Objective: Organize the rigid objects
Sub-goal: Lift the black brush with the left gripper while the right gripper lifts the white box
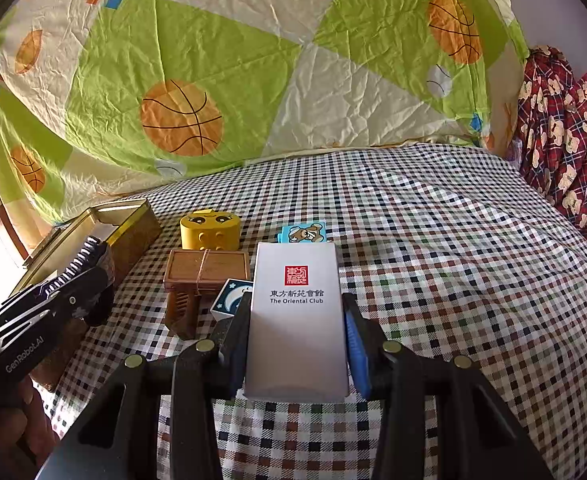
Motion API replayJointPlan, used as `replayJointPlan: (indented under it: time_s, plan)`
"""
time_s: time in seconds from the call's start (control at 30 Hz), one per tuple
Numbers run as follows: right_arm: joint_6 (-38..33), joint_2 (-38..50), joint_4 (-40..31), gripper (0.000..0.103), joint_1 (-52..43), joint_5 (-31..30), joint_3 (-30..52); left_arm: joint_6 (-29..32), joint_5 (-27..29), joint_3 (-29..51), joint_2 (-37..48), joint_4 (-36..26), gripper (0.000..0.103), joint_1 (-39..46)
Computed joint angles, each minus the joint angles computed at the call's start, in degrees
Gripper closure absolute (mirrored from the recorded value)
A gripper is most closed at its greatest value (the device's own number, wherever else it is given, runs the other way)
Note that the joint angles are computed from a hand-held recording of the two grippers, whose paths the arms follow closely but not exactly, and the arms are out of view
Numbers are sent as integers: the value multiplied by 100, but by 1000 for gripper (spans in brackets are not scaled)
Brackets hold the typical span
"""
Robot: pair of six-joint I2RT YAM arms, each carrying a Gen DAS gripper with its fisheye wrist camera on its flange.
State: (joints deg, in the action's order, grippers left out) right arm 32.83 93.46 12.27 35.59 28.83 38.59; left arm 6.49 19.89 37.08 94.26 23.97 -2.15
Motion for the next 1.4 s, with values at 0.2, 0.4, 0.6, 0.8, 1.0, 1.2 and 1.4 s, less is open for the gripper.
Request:
replayJointPlan:
  time_s: [0.2, 0.4, 0.6, 0.8, 1.0, 1.2, 1.4]
  plan:
    - [-137, -87, 154, 59, 221, 414, -82, -49, -99, -250, -151, 402, 76, -9]
    - [-268, -197, 441, 59, 306, 534, -263, -100, -174, -524, -297, 826, 76, 1]
    - [-387, -292, 694, 59, 449, 764, -410, -98, -257, -707, -391, 1100, 76, -28]
    - [-451, -369, 897, 59, 547, 923, -535, -145, -243, -815, -446, 1251, 76, 24]
    - [-532, -411, 1111, 59, 690, 1136, -629, -221, -248, -923, -501, 1426, 76, 92]
    - [-612, -374, 1359, 59, 839, 1283, -653, -310, -253, -964, -515, 1500, 76, 155]
    - [-680, -358, 1640, 59, 964, 1419, -737, -348, -308, -1094, -574, 1698, 76, 173]
